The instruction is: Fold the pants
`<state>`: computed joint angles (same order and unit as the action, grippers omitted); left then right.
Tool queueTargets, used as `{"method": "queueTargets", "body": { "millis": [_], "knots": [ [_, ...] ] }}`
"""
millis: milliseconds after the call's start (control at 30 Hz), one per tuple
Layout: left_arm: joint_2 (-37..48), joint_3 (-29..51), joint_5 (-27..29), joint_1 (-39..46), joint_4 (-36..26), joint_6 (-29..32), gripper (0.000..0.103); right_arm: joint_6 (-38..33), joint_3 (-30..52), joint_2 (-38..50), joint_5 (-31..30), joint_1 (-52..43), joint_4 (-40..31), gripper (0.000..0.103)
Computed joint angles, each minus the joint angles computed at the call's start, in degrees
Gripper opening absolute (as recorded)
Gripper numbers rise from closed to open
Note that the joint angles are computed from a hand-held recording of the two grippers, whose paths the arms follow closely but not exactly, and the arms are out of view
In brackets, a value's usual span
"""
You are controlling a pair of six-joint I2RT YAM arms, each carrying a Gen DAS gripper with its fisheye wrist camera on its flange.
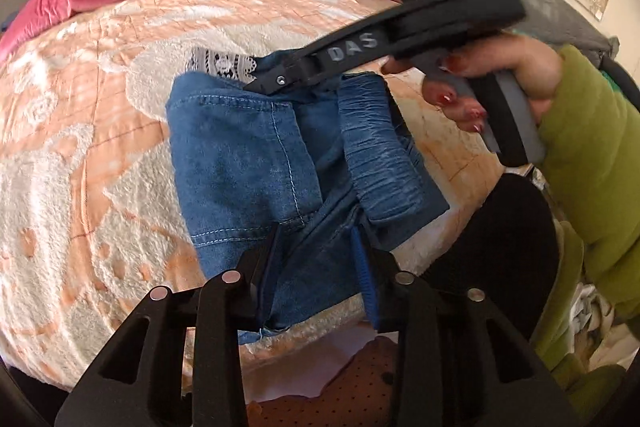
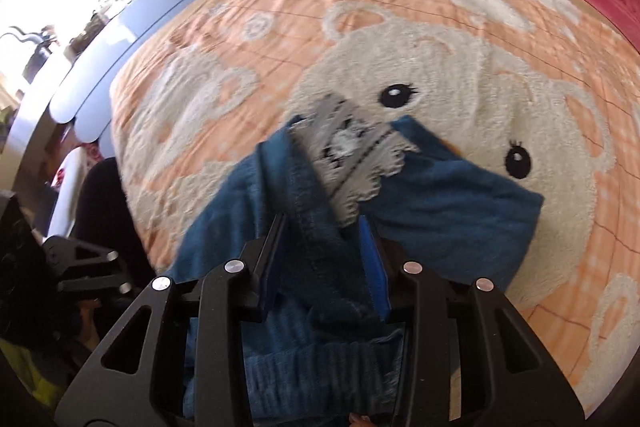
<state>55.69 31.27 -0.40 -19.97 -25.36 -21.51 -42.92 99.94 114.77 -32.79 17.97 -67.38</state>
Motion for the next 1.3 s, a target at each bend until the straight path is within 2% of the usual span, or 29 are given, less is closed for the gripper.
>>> {"method": "queueTargets", "body": {
  "millis": [100,267,333,400,500,633,767,833,933,1000,1067,1200,1267,1300],
  "knots": [
    [-0.5,-0.6,3.0,2.5,0.5,0.4,0.034,-0.9,-0.4,-0.7,0.6,0.3,-0.4,0.033],
    [-1.0,-1.0,3.5,3.2,0.4,0.6,0.035,-0.9,-2.1,-1.6,4.8,2.6,1.6,0.036],
    [-0.8,-0.8,3.6,3.0,0.3,0.1,0.035,-1.6,-3.9,-2.6,6.1,3.4,3.2,0.031],
    [-1.2,-1.0,4.2,3.4,0.3,0.0,0.035,-2.6,-6.8,-5.1,7.1,4.4,5.9,0.006],
    [-2.0,-1.4,5.1,4.3,0.2,0.2,0.036,-1.1,-10.6,-9.4,9.9,5.4,12.3,0.004],
    [-1.8,-1.2,5.1,4.9,0.5,0.3,0.037,-0.9,-6.5,-8.0,11.3,6.3,12.8,0.004],
    [-1.2,-1.0,4.1,4.2,0.9,0.3,0.038,-1.2,-6.6,-5.9,16.5,9.5,16.2,0.004],
    [-1.0,-1.3,4.0,4.2,1.3,0.1,0.038,-0.6,-7.2,-4.6,17.8,10.2,17.8,0.004],
    [0.5,-1.0,3.8,4.0,2.4,-0.1,0.038,1.5,-7.1,-3.3,15.2,8.8,18.4,0.006],
    [-0.1,-0.9,2.9,2.6,1.9,-0.9,0.038,3.7,-5.7,-2.2,13.1,7.1,17.7,0.016],
    [-0.3,-1.0,2.6,2.5,1.9,-0.8,0.038,6.1,-3.7,-0.5,10.7,5.5,16.0,0.019],
    [-0.6,-1.4,2.8,2.2,1.9,-1.2,0.038,7.1,-6.1,-2.3,9.1,4.2,17.7,0.023],
    [-1.5,-1.3,3.6,2.3,0.8,-1.3,0.043,8.1,-6.3,-3.1,6.8,3.2,16.9,0.027],
    [-2.2,-1.4,4.6,2.6,0.5,-1.2,0.053,8.6,-6.6,-3.7,5.6,2.5,16.8,0.031]
  ]
}}
